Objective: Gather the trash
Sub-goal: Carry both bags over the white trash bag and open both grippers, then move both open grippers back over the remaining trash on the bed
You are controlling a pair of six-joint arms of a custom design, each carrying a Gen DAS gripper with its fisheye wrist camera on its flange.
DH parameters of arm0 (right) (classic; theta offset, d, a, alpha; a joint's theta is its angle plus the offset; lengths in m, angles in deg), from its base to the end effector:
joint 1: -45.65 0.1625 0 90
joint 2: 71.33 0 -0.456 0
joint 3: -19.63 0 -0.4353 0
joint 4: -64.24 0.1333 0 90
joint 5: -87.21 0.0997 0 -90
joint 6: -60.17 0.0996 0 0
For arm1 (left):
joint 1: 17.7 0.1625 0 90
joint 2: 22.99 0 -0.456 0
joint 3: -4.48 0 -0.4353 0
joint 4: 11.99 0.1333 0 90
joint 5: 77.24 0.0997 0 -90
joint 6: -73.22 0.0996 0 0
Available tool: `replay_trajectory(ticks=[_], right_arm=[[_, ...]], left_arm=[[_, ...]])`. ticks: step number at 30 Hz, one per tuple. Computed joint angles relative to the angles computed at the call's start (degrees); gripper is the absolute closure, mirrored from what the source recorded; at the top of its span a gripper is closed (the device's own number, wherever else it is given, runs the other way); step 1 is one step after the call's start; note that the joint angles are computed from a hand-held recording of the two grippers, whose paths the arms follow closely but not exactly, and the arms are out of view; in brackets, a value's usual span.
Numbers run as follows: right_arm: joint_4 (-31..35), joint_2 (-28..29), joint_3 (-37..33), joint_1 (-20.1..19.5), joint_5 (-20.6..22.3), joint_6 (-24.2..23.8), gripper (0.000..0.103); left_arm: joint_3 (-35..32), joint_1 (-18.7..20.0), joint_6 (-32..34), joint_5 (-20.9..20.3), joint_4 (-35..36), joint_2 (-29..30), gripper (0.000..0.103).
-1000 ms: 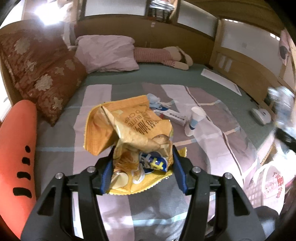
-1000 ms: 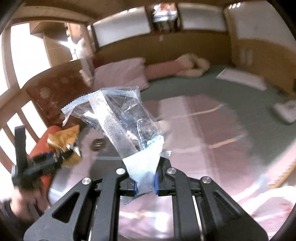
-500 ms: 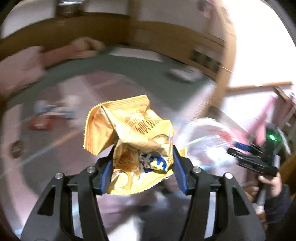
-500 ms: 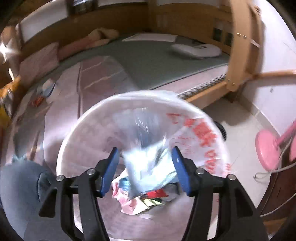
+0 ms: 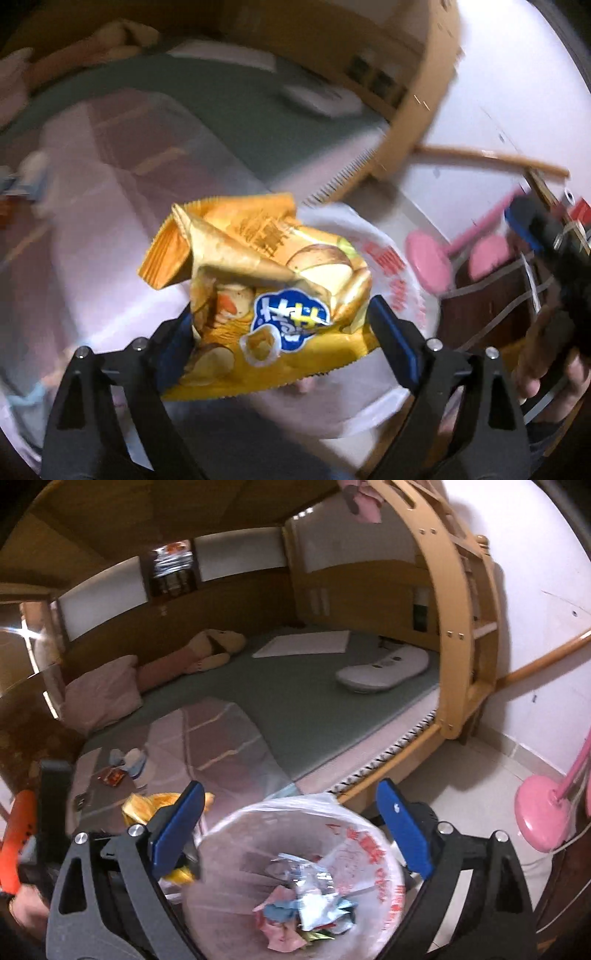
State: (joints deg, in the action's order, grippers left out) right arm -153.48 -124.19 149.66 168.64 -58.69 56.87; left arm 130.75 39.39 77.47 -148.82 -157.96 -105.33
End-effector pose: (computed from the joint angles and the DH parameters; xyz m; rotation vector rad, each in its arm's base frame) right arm 0.3031 -0.3736 0.1431 0.1545 -2.1663 1.2479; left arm -0.1287 -0.5021 0.2408 0.8633 2.7213 -0.4062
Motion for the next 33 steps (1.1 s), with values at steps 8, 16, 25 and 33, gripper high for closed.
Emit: replay_trajectory(ticks=[8, 16, 25, 33], right_arm=[[1.87, 9.75, -9.76, 2.15, 3.7, -1.91, 0.011], [3.47, 10.46, -10.76, 1.7, 7.89, -1.55, 0.011], [12.31, 13.81, -15.78, 1.4, 11.46, -0.42, 0.011], [20.46, 22.87, -30.51, 2.71, 17.1, -2.72, 0.011]], left_arm=[[-3.04, 6.72, 4.73, 3.6, -1.98, -7.42, 0.003], [-4.45, 12.82, 5.34, 2.4, -5.01, -10.42, 0.003], [-8.42, 17.69, 8.6, 6.84, -7.75, -10.27, 0.003], [-9.38, 20.18, 10.76, 13.29, -14.58, -8.16, 0.003]])
